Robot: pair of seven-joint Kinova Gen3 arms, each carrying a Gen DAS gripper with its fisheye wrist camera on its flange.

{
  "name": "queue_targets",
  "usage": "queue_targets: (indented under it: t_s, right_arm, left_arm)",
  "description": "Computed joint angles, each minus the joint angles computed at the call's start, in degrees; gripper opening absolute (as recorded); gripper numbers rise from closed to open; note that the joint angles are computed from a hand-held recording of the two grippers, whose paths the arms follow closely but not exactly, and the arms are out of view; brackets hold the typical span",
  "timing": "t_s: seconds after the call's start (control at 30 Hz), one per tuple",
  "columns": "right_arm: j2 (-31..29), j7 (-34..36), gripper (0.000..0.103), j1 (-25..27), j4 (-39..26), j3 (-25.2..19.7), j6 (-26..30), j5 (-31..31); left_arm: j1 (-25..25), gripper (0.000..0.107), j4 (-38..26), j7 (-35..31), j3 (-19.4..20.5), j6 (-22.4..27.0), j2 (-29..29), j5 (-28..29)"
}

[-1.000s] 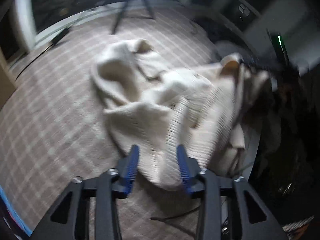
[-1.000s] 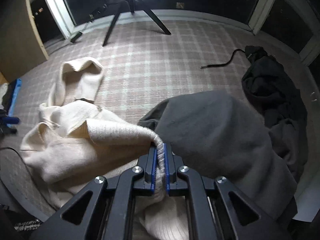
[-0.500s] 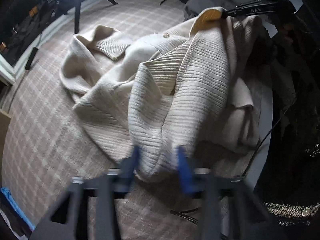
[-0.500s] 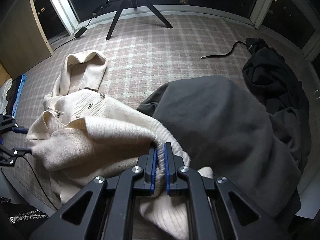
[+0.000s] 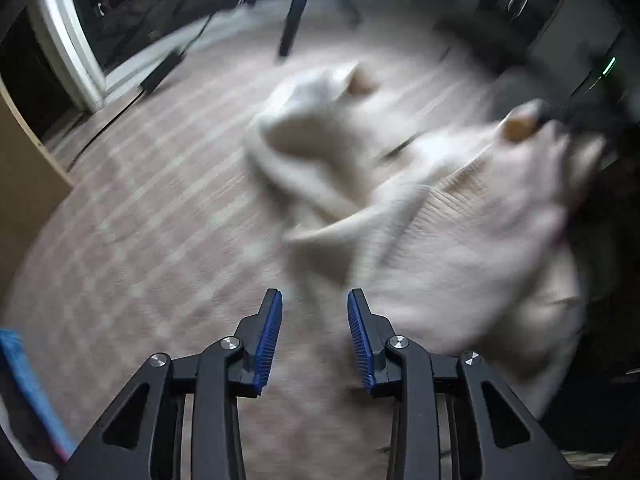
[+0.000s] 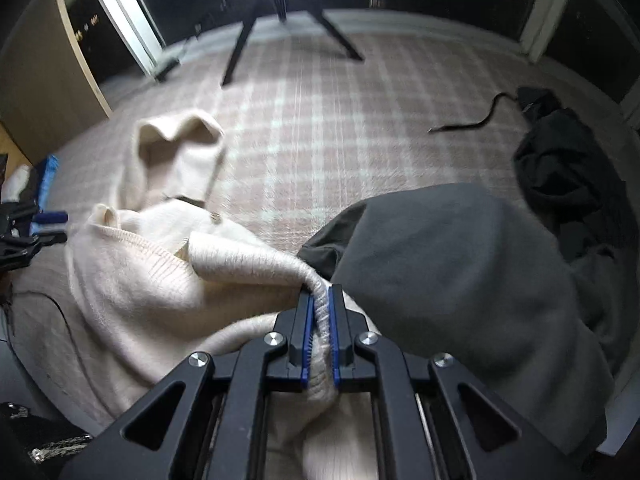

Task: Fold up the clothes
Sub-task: 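Grasp the cardigan hem with the left gripper while the right gripper holds another edge, then lift the cardigan high with both grippers and shake it out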

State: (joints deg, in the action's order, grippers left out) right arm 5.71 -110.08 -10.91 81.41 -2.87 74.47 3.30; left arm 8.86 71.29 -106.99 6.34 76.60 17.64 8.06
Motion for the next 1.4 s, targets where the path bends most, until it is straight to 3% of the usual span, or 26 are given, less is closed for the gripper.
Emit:
queue_targets:
  t_s: [0.07,0.13,0.2,0.33,0.57,0.7,0.77,0.83,0.87,1.03,1.17,1.27,1.4]
  right_arm:
    - [0.97,0.73,0.007,0.51,-0.45,0.3,0.07,-0.55]
    - [0.83,1.55,0.007,0.94,-0.96,0.5,0.33,-0.89]
    - [0.91,2.32,0.007,1.38,-1.58,0.71,1.07,-1.16]
    - [1.29,2.81,0.007,1.78,-2.05,0.79,1.89,-1.72]
    - [1.14,3.2,0.007,1.27,-1.99,0.53,2.29,-0.84]
    - [1.33,3.53,0.007,1.17,-2.18,0.5,2.54,-0.78]
    - [1.21,4.12,0.007,1.17,-2.08,0.46,2.65,-0.77]
    - [1.05,4.78,0.008,1.05,-1.79,0.36,2.74,-0.49]
    - [0.96,5.13,0.008,0.95,-1.59,0.29,2.77,-0.28]
    - [0.35,5.52,0.008,0.19,-0.64,-0.05,2.53,1.17]
    - [-2.09,3.06,0.007,-1.57,-1.38,-0.71,2.55,3.77]
    - [-4.88,0.08,0.006,-1.17,-6.42,-4.97,4.38,8.37]
    - [-8.03,-2.43,0.006,-7.24,-17.04,-5.85,5.81,17.69]
  left_arm:
    - [-1.39,0.034,-0.79,-0.53,2.28,0.85,0.54,0.55]
    - [-4.5,0.049,-0.38,-3.28,5.63,0.25,-0.58,3.83]
    - [-3.37,0.056,0.05,-5.88,5.72,-0.93,-1.73,4.24]
    - [2.95,0.056,-0.54,-7.2,2.31,-1.79,-2.82,2.0]
    - [2.8,0.056,3.8,-9.22,1.71,-4.71,-7.71,1.58]
    - [4.76,0.056,4.16,-10.57,2.25,-4.17,-5.7,-1.58]
    - [5.58,0.048,3.97,-10.41,2.25,-4.15,-4.02,-2.69]
    - [5.47,0.01,2.88,-9.67,2.0,-2.71,-1.88,-2.25]
    - [5.13,0.007,2.15,-8.84,1.76,-1.71,-0.94,-1.63]
    - [1.36,0.006,1.11,-8.42,1.38,0.08,-1.46,4.02]
    - [-1.72,0.006,0.58,-7.52,0.26,-1.05,-6.83,7.89]
    - [-3.1,0.006,-2.19,-5.71,-0.89,-1.9,-11.51,7.72]
    - [-4.6,0.006,-11.41,-4.74,-2.07,-0.23,-15.33,6.8]
